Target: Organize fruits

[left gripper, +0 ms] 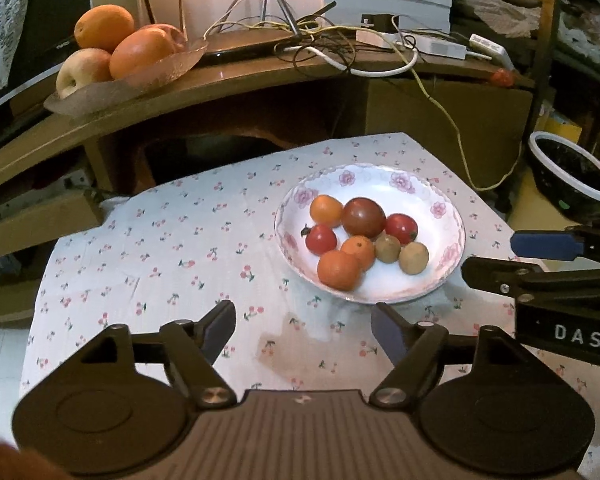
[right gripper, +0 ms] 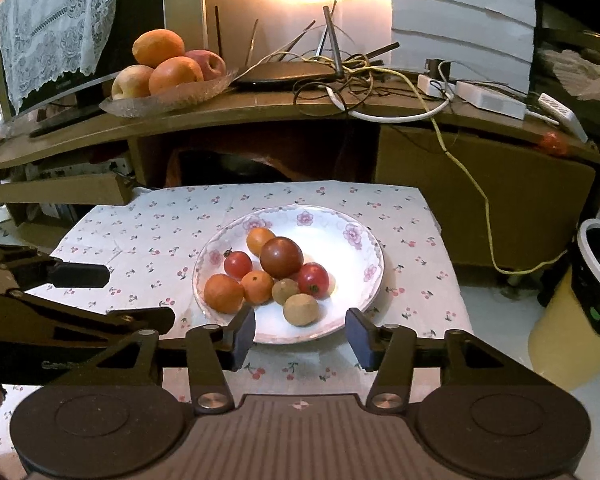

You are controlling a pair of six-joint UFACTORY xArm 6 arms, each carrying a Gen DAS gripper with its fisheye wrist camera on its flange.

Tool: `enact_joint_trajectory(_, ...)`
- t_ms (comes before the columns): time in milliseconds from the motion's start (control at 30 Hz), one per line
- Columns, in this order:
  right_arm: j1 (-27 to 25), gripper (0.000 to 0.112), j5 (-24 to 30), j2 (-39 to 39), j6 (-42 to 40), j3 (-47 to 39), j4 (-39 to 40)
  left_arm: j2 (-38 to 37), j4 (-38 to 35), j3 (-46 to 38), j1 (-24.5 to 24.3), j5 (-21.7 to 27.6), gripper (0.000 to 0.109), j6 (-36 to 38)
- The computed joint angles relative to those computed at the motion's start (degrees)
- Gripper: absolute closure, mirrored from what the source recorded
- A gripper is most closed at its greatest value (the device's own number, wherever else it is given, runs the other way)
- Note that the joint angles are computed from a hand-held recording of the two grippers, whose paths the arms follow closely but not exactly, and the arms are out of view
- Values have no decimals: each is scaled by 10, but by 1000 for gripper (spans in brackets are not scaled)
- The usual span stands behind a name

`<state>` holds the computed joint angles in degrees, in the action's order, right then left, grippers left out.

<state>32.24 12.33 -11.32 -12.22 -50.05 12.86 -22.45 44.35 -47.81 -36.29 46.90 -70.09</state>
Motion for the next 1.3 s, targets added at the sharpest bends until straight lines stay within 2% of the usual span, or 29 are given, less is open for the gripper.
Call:
enact_joint_trajectory(333,-2,59,4,-53,65,47,-49,-11,10,1,-39,53,11,-50)
enact_joint_trajectory(533,0,57,9,-78,85,67,-62,-19,8,4,-56,66,6,-74)
enact_joint_trajectory(700,1,56,11,-98,100,82,-73,-14,14,-8,-82,116,6,-80)
enact_joint_trajectory(933,6,56,16,-122,123,99,-94,-10,15,-18,-111,156,6,-84)
enact_joint_trajectory(1300,8,56,19,-152,145,122,-112,-23,3,-12,-133,172,6,-104)
